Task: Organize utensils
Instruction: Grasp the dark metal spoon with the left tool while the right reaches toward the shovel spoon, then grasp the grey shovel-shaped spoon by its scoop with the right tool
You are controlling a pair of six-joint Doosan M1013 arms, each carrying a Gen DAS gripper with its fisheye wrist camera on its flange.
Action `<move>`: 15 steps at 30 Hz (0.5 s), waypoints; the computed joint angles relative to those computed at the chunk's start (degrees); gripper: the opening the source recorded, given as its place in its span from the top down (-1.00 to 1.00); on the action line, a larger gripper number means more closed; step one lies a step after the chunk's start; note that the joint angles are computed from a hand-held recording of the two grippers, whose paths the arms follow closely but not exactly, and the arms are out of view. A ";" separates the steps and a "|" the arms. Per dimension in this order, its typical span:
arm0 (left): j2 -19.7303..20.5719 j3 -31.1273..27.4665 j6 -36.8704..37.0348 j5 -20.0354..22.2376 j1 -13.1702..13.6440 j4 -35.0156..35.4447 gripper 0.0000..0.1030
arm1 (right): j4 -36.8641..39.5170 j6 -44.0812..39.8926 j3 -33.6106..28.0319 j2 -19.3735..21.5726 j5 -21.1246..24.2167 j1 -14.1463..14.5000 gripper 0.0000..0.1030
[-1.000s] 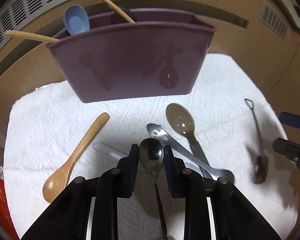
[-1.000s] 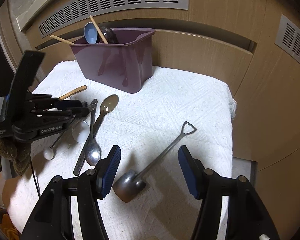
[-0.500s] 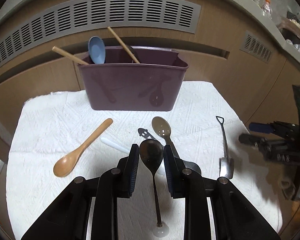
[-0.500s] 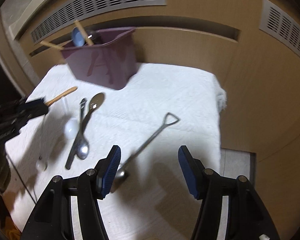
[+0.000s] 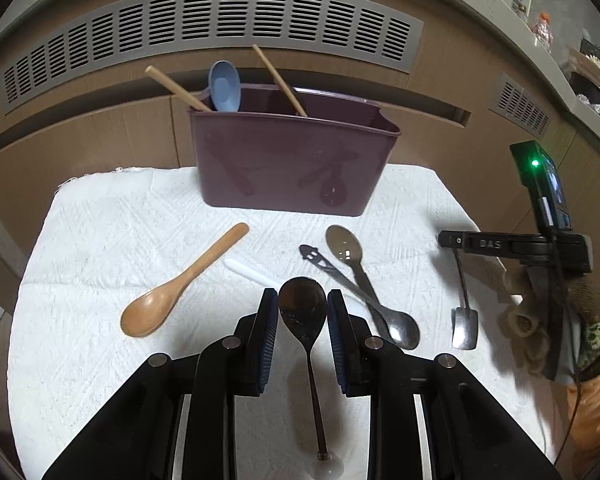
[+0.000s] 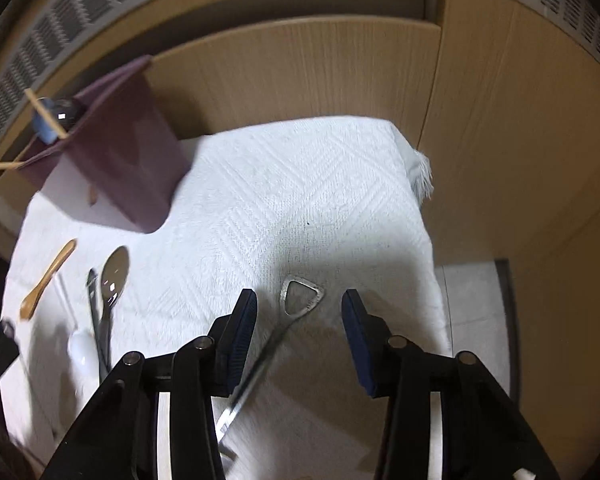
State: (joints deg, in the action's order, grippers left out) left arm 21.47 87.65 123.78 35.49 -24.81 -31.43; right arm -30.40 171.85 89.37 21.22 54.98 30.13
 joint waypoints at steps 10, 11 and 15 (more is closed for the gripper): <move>0.54 0.41 2.93 2.52 2.64 -5.96 0.50 | -1.92 3.38 -3.54 1.70 8.15 5.52 0.17; 0.59 0.44 3.49 2.80 2.80 -6.72 0.50 | -2.04 3.70 -3.83 1.95 8.90 6.63 0.17; 0.41 0.77 5.09 3.17 3.08 -8.57 0.50 | -0.79 4.00 -4.66 3.14 9.05 9.25 0.17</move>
